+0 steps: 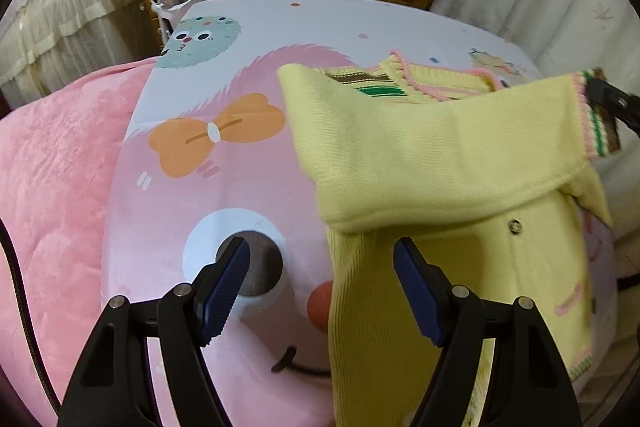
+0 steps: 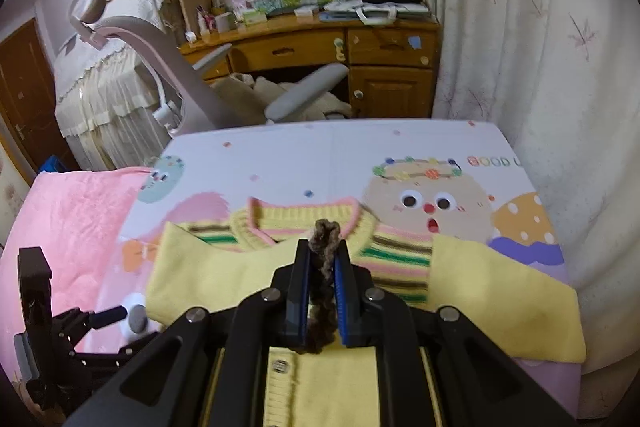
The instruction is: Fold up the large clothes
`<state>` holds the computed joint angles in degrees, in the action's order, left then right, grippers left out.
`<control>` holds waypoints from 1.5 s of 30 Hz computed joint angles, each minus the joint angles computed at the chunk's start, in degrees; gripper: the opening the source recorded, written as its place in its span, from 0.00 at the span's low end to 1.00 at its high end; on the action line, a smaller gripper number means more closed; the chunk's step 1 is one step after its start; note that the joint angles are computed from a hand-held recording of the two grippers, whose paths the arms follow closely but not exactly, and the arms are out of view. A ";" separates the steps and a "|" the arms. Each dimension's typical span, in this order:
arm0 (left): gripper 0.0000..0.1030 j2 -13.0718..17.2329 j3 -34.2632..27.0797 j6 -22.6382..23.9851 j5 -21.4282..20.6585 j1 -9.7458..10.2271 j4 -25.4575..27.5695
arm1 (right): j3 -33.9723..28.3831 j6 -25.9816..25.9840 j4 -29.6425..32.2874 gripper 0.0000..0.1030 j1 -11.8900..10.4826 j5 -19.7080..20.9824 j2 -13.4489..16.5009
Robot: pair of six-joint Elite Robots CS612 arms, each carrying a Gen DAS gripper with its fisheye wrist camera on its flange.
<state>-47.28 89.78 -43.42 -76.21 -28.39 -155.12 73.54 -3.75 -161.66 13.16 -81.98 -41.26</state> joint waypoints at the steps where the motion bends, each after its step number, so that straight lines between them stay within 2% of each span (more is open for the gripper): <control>1: 0.71 0.35 -0.59 -0.94 0.75 -0.07 0.82 | -0.02 0.25 0.54 0.10 -0.21 -0.15 0.16; 4: 0.71 1.14 -2.10 -4.18 2.50 -0.06 4.25 | -0.18 1.77 1.88 0.06 -0.80 -2.13 0.80; 7: 0.71 1.47 -2.90 -7.66 3.69 0.06 7.28 | -1.01 3.57 3.83 0.06 -1.45 -4.04 1.77; 11: 0.69 1.08 -2.28 -10.95 4.21 -0.04 7.38 | -1.85 5.14 7.38 0.06 -2.20 -5.38 2.74; 12: 0.67 1.03 -2.21 -11.10 4.42 -0.11 7.38 | -1.89 5.47 8.56 0.06 -2.51 -4.56 2.71; 16: 0.67 0.67 -1.82 -11.97 4.98 -0.36 6.63 | -0.65 6.90 9.48 0.08 -3.92 3.52 1.89; 18: 0.67 0.44 -1.30 -12.63 4.82 -0.32 5.12 | -0.44 6.94 9.84 0.14 -4.01 4.12 1.87; 20: 0.67 0.35 -1.05 -12.69 4.70 -0.31 4.54 | -0.86 7.38 11.03 0.24 -3.95 4.38 2.15; 24: 0.67 0.63 -1.09 -13.64 3.28 -0.06 3.28 | -1.72 7.92 13.87 0.26 -3.90 5.56 2.87; 28: 0.67 1.12 -1.77 -14.29 2.67 -0.08 3.96 | -1.80 6.70 13.72 0.26 -3.15 3.69 3.09; 30: 0.66 1.26 -1.94 -15.39 2.72 -0.07 4.90 | -1.57 4.83 12.81 0.19 -2.64 1.84 2.92; 31: 0.62 1.28 -1.89 -16.10 2.69 -0.01 5.23 | -1.23 4.00 11.77 0.05 -2.47 1.04 2.72; 35: 0.56 1.17 -1.60 -16.42 3.38 -0.12 5.06 | 1.18 3.71 5.04 0.04 -2.90 1.06 1.56; 38: 0.52 1.18 -1.64 -16.76 3.80 -0.30 5.08 | 1.91 5.00 2.69 0.04 -3.02 -1.73 1.32; 43: 0.48 1.16 -1.68 -17.72 4.26 -0.48 5.49 | 1.02 5.52 7.27 0.04 -3.36 -2.46 2.07; 45: 0.47 0.97 -1.22 -18.81 3.71 -0.37 4.59 | 1.24 4.67 6.47 0.04 -3.12 -3.33 2.25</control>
<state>-46.32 88.56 -62.23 -72.50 -28.76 -150.52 74.78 0.93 -155.19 10.05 -85.31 -39.01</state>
